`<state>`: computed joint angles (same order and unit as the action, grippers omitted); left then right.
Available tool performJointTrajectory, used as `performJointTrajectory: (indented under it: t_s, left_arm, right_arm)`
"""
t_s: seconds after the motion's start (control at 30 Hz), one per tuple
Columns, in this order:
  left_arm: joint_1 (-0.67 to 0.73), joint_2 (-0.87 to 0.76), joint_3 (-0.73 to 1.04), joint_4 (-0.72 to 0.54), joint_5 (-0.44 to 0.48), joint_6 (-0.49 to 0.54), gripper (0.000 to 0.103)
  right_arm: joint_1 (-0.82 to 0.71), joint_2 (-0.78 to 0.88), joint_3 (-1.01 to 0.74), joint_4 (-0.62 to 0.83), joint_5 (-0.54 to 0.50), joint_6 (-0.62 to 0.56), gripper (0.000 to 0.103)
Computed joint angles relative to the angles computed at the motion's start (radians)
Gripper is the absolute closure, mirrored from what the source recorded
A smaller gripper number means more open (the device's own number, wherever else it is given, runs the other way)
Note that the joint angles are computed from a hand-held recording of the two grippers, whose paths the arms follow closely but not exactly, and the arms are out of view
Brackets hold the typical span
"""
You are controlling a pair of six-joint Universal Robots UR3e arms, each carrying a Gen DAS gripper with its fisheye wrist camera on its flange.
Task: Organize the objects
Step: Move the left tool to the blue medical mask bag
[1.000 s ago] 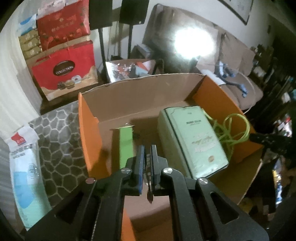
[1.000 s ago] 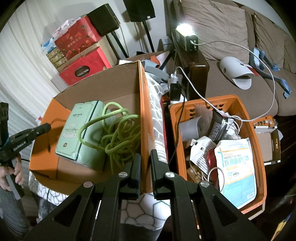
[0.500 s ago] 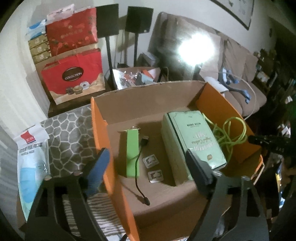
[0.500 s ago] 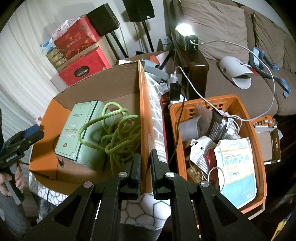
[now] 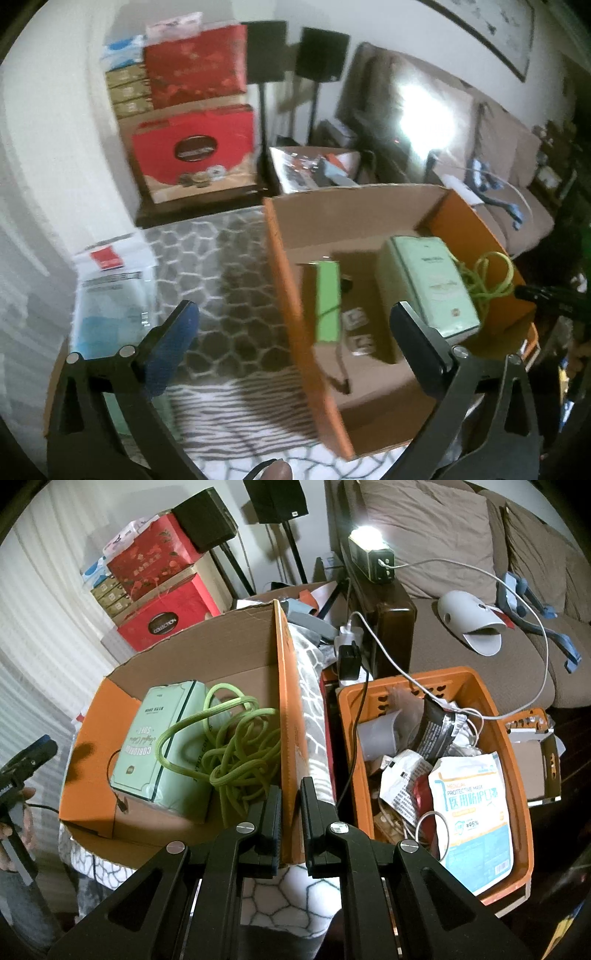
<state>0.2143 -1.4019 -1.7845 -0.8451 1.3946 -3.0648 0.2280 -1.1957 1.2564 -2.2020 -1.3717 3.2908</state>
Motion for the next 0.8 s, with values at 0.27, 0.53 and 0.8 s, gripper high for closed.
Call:
performJointTrajectory:
  t_s: [0.27,0.53,0.8]
  left_arm:
    - [0.243,0.178,-0.09,-0.122,-0.129,0.125,0.0]
    - [0.559,0.292,-0.136,-0.299,-0.157,0.333,0.0]
    - [0.781,0.201,-0.129,-0.439,-0.217,0.476,0.0]
  right_arm:
    - [0.001,0.0,-0.001,0.001,0.0,0.001,0.095]
    - [0.0,0.0,0.0,0.0,0.0,0.001,0.095]
    - [0.0,0.0,0.001,0.0,0.0,-0.001,0.095]
